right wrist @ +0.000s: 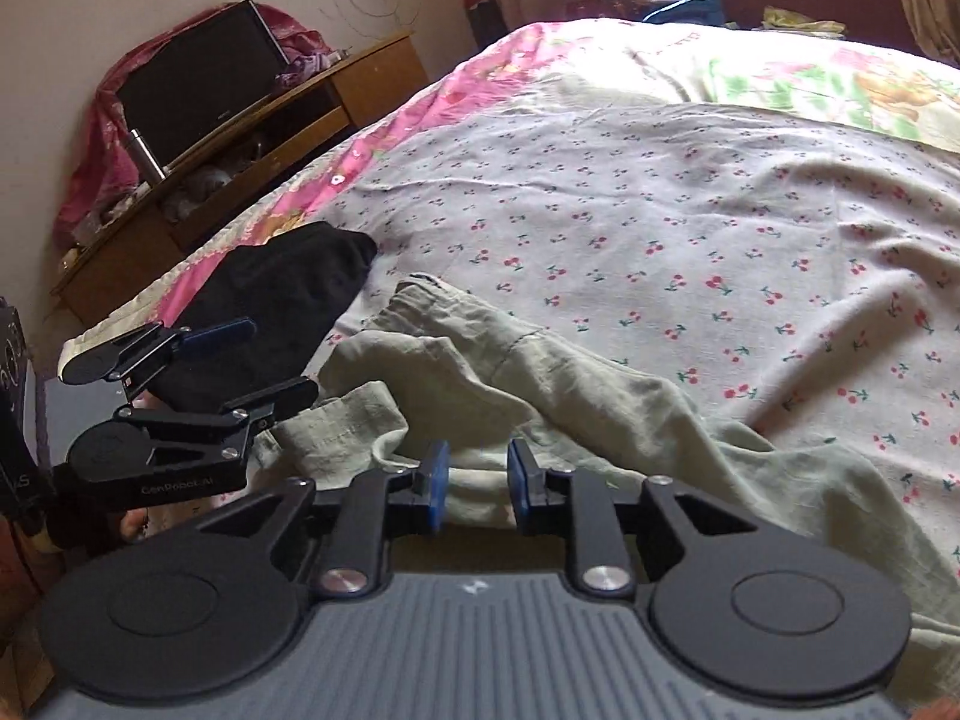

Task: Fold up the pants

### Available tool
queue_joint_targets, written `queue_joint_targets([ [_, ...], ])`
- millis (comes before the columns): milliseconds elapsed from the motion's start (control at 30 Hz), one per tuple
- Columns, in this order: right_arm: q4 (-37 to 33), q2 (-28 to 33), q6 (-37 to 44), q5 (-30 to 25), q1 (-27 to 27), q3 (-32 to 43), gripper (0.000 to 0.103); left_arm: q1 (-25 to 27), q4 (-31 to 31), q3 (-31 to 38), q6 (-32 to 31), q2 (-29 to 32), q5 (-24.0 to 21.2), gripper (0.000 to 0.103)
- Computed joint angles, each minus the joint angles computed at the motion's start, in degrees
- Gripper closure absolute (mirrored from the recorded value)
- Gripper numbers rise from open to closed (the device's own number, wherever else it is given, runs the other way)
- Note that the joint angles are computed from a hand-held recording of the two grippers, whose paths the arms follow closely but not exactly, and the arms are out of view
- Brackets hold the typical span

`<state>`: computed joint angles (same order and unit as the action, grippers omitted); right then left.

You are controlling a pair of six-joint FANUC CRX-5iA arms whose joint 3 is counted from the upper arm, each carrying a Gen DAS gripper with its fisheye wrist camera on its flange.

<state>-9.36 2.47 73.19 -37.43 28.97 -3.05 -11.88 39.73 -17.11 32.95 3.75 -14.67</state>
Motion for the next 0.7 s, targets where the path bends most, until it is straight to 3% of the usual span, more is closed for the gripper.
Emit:
queue_joint_targets([
  [67,-6.4,3.1,5.4,-2.8,-1.2,4.7,0.079,0.0,0.7,-1.5,-2.1,-1.4,1.0,0.013],
  [133,-13.2,6.7,11.2,-7.4,-2.9,10.2,0.078,-0.1,6.9,-3.9,-8.1,-2.7,1.6,0.012],
  [300,-17.7,11.7,13.9,-13.2,-3.7,16.7,0.080,0.9,11.2,-5.5,-10.3,-3.9,1.1,0.010],
  [333,-16.6,11.9,12.9,-12.5,-3.1,16.6,0.087,1.1,12.2,-5.7,-10.7,-3.9,0.9,0.010],
  [367,-15.7,12.0,12.7,-12.1,-2.8,16.8,0.100,1.0,13.7,-6.0,-11.5,-4.0,1.1,0.010],
  [500,-8.0,11.5,5.5,-2.9,-1.0,14.7,0.100,-0.6,24.4,-7.3,-18.0,-3.8,1.0,0.009],
  [567,-1.5,11.7,-1.0,3.4,-0.3,12.6,0.094,-1.4,25.9,-7.1,-18.9,-3.2,0.7,0.009],
  [633,-5.1,12.3,1.7,2.5,-1.5,14.6,0.093,-2.6,27.9,-7.4,-20.9,-3.0,0.9,0.009],
  [667,-7.2,12.5,3.7,1.0,-2.2,15.8,0.088,-3.2,29.5,-7.5,-22.2,-2.7,0.3,0.009],
  [700,-7.6,12.3,4.4,0.7,-2.5,15.9,0.076,-3.4,30.4,-7.5,-22.8,-2.5,-0.4,0.009],
])
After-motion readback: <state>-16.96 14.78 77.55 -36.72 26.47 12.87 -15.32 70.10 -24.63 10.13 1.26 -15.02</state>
